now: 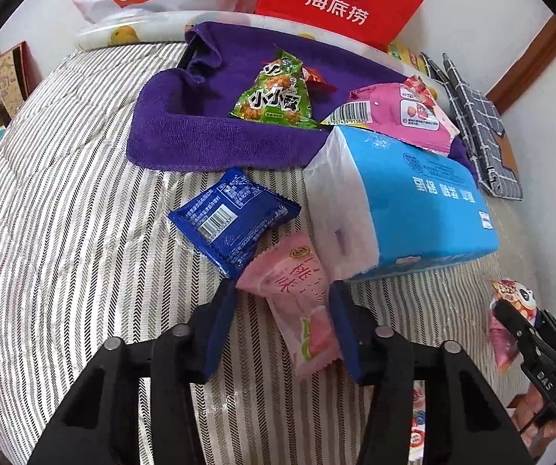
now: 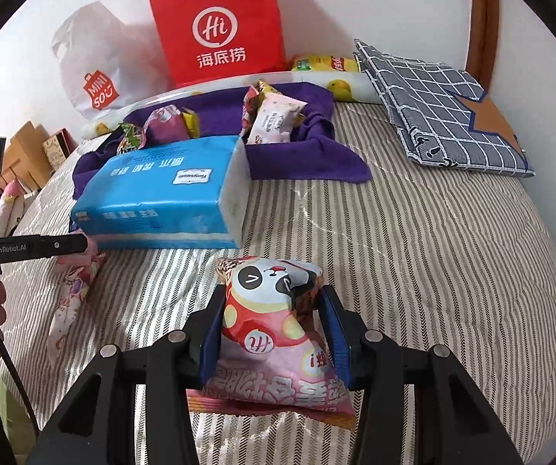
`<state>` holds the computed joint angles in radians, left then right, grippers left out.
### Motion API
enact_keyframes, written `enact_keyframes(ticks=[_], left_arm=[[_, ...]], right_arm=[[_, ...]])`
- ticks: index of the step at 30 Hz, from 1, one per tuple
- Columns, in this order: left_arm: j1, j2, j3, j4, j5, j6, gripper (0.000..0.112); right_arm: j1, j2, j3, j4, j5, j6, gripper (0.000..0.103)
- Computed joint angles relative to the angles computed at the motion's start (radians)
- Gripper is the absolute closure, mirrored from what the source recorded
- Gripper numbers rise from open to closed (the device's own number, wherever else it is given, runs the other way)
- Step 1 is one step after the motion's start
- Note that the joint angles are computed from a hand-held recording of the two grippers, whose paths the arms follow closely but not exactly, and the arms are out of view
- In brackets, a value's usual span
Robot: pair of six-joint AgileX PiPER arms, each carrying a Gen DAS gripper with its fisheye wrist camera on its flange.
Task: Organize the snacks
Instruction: 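Grasp the pink candy packet with the left tool while the right tool holds its bag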
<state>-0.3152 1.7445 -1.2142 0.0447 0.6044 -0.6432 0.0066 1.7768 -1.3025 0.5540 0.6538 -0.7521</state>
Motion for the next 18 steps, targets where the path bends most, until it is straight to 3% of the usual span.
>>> enact_keyframes(ticks=[7, 9, 14, 18], left_arm=[[-0.010, -0.091, 0.057, 0.108, 0.033, -0.082, 0.068], [-0.008, -0.099, 0.074, 0.134, 0.039, -0.109, 0.074], [-0.001, -0.085, 0.098, 0.093, 0.017, -0.081, 0.074], [-0.045, -0.061, 0.083, 0.176, 0.031, -0.148, 0.064]], right_arm=[[-0.003, 0.023, -0.023, 0.001, -0.016, 0.009, 0.058], [-0.004, 0.031, -0.031, 0.005, -0.012, 0.010, 0.058], [0.012, 0.038, -0.032, -0.022, -0.028, 0.022, 0.058], [0.016, 0.041, -0.025, -0.038, -0.030, 0.029, 0.058]])
